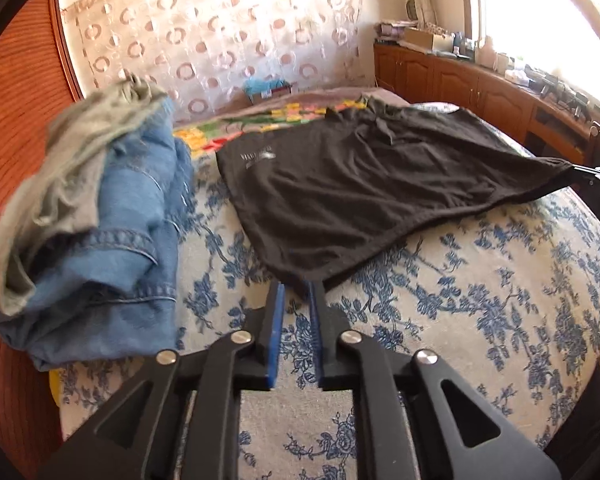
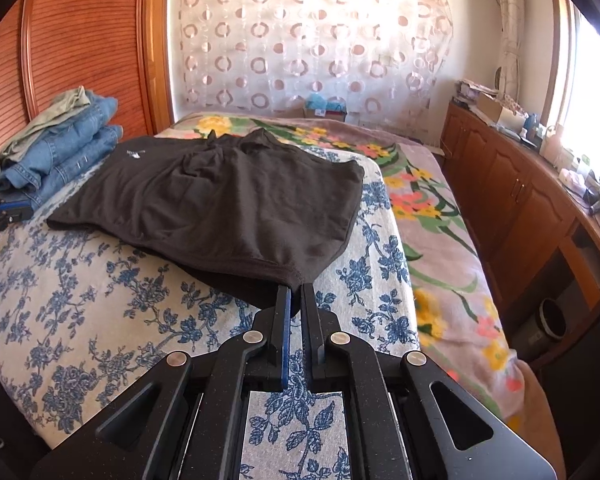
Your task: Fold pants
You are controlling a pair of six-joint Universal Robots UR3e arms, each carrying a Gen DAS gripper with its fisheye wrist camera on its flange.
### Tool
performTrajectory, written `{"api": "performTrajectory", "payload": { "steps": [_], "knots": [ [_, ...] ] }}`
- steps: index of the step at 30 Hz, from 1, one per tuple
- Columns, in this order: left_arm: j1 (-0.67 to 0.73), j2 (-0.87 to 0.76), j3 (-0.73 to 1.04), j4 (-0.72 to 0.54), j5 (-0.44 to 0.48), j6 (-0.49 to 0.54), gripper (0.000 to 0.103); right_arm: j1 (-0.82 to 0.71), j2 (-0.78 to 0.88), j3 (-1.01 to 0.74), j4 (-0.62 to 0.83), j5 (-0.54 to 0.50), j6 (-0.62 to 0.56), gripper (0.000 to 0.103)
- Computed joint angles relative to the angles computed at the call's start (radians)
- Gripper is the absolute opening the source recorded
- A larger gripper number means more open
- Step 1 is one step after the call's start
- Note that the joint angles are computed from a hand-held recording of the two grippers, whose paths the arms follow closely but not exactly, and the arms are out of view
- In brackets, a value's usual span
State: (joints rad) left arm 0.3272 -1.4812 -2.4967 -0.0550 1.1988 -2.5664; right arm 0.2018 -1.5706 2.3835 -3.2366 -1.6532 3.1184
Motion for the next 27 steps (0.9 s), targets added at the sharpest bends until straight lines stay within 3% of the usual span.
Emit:
{"api": "performTrajectory", "payload": {
  "steps": [13, 20, 27],
  "knots": [
    [-0.038, -0.129, 0.082, -0.027, 0.006, -0.005, 0.045, -0.005, 0.06, 0.013, -0.05, -0.001, -0.001, 0.002],
    [-0.056, -0.193, 0.107, 0.066, 0.05, -0.074, 0.046, -0.018, 0.082, 0.025, -0.077, 0.011, 0.007, 0.002],
    [-0.096, -0.244, 0.148, 0.079, 0.106, -0.07, 0.046, -0.03, 0.089, 0.036, -0.095, 0.023, 0.012, 0.002]
  ]
}}
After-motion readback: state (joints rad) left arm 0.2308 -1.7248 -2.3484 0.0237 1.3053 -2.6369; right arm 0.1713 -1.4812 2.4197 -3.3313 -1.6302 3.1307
